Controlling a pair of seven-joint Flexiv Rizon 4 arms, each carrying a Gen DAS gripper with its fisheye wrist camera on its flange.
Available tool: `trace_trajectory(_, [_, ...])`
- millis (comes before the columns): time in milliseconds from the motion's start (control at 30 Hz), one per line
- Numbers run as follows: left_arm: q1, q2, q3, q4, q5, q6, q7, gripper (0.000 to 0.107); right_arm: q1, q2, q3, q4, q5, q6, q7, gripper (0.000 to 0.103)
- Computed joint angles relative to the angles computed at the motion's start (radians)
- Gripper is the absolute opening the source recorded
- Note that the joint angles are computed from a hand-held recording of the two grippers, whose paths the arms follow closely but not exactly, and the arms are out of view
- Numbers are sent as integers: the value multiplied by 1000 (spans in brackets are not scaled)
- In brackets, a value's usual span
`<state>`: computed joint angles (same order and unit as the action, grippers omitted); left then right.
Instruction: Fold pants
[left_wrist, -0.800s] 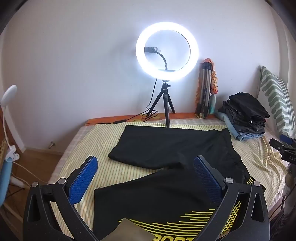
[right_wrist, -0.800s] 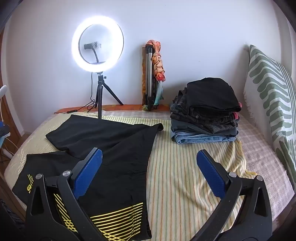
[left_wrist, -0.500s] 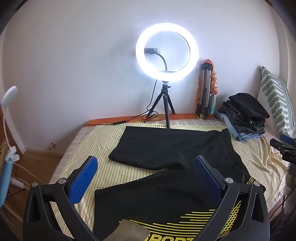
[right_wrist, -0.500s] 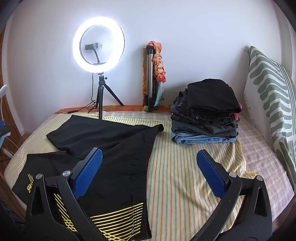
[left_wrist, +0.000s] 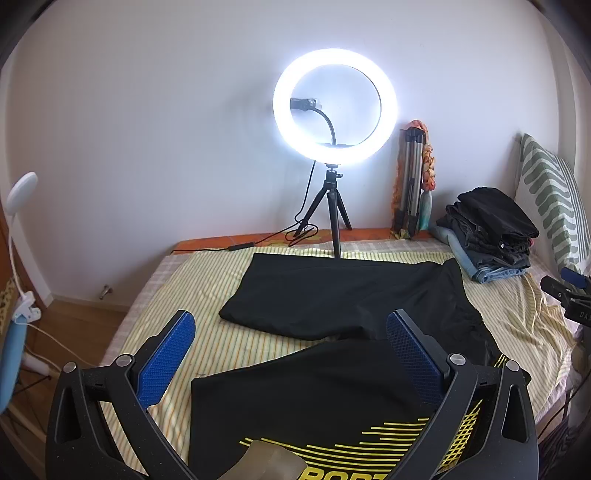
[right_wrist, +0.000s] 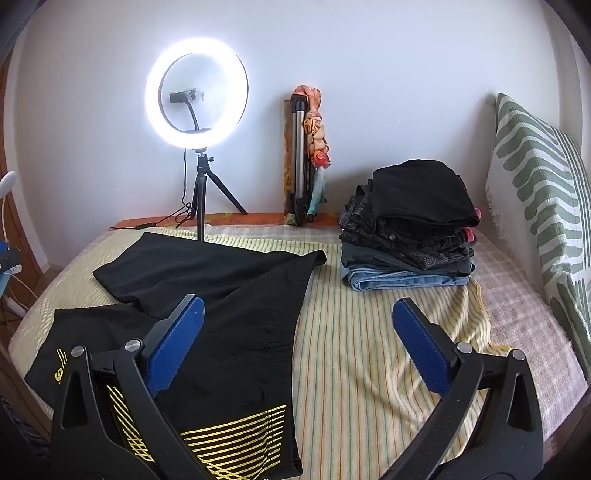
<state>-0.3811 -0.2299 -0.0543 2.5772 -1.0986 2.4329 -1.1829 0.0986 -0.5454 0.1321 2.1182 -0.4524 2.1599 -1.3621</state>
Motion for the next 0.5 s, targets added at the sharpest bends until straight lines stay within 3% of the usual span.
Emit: trace_trajectory(500, [-4,-2,-3,2,0,6,-2,103,-17,8,7,2,-24,3,16,103])
